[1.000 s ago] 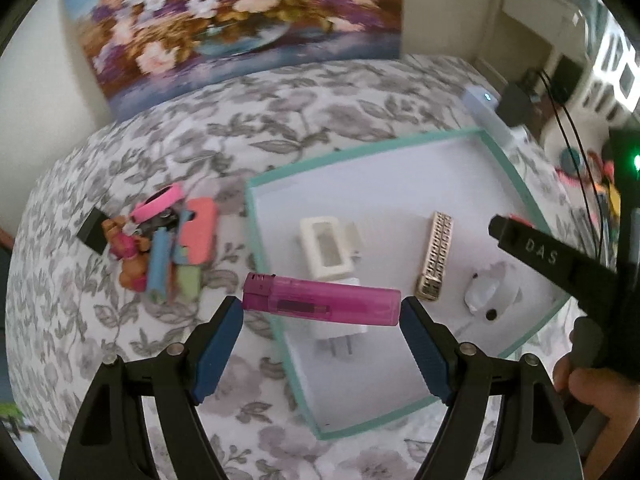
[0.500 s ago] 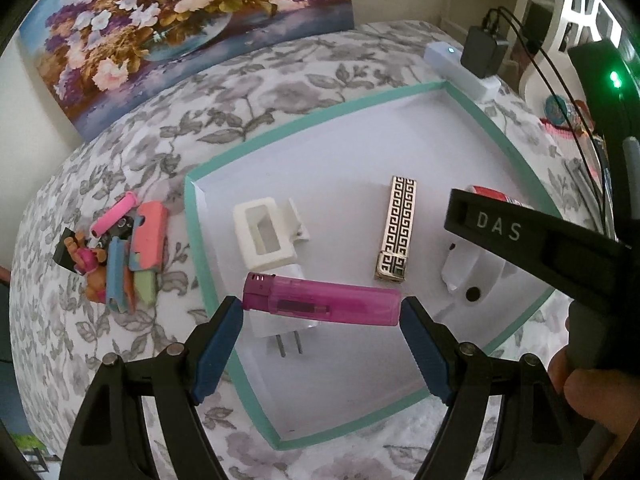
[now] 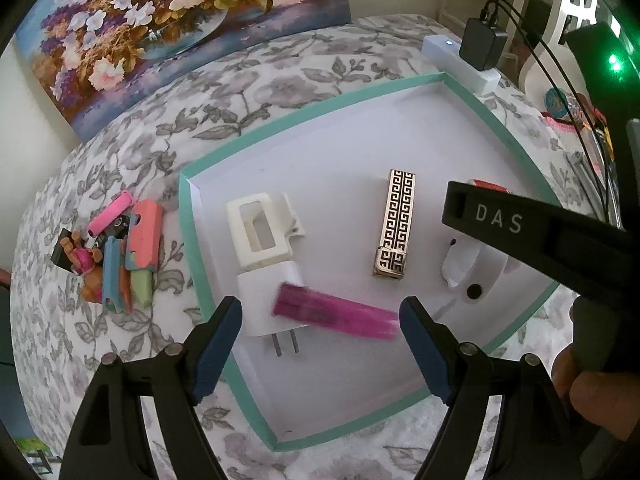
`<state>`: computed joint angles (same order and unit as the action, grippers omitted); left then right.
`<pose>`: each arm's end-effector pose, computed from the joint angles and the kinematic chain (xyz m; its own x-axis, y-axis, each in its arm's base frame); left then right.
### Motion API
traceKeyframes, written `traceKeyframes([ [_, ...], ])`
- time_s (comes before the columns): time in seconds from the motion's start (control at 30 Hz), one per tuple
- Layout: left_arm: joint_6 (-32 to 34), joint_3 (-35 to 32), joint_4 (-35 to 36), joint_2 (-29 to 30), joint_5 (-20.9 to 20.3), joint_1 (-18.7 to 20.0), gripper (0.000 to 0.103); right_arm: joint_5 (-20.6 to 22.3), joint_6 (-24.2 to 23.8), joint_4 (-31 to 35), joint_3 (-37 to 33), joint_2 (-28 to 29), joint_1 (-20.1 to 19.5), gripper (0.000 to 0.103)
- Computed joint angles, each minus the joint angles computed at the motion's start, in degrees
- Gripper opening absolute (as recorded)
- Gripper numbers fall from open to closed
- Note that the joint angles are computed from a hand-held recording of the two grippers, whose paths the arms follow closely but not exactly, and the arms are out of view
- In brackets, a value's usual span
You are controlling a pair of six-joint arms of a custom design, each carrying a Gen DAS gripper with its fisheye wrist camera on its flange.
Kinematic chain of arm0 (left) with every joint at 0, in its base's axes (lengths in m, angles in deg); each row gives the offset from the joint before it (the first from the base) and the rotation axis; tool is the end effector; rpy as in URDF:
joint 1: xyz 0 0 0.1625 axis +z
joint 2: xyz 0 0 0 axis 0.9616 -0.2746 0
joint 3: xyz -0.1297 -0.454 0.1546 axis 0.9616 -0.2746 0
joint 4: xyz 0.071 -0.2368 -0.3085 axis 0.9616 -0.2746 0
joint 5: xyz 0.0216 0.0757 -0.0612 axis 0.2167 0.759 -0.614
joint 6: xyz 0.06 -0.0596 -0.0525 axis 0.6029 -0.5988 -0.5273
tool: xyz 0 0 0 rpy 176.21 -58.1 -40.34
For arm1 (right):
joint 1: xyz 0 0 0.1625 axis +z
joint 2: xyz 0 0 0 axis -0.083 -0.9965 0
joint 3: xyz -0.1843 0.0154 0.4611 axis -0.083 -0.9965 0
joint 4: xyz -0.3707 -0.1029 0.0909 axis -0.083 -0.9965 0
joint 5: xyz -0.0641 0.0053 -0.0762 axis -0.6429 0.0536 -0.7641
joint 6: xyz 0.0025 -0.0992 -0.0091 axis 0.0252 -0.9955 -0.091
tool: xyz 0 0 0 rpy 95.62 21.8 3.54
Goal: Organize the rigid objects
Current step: 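Carry the lighter into the tray and open the left tool while the right tool releases the glue bottle there, then move both open tools back over the remaining pile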
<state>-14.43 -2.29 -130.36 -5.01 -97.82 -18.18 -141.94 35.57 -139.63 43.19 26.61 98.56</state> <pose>-0.2897 -0.7647 -0.0118 -0.3002 0.8420 -0.4482 0.8122 0.4721 0.3428 0.0927 -0.6879 0.1720 -0.3576 0.9103 0.2083 0.3797 0.3455 -0.8582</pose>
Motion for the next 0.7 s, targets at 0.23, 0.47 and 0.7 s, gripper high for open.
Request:
traceKeyframes([
  [0.23, -2.5, -2.3, 1.9, 0.3, -0.2, 0.5, 0.084, -0.4, 0.1, 0.4, -0.3, 0.1, 0.1, 0.083],
  [0.47, -6.8, -6.4, 4.5, 0.6, -0.7, 1.5, 0.086, -0.9, -1.0, -0.5, -0.6, 0.4, 0.3, 0.09],
  [0.7, -12.5, -11.8, 7.0, 1.7, -0.1, 3.2, 0.101, -1.6, -1.7, -0.9, -0.9, 0.7, 0.4, 0.103],
])
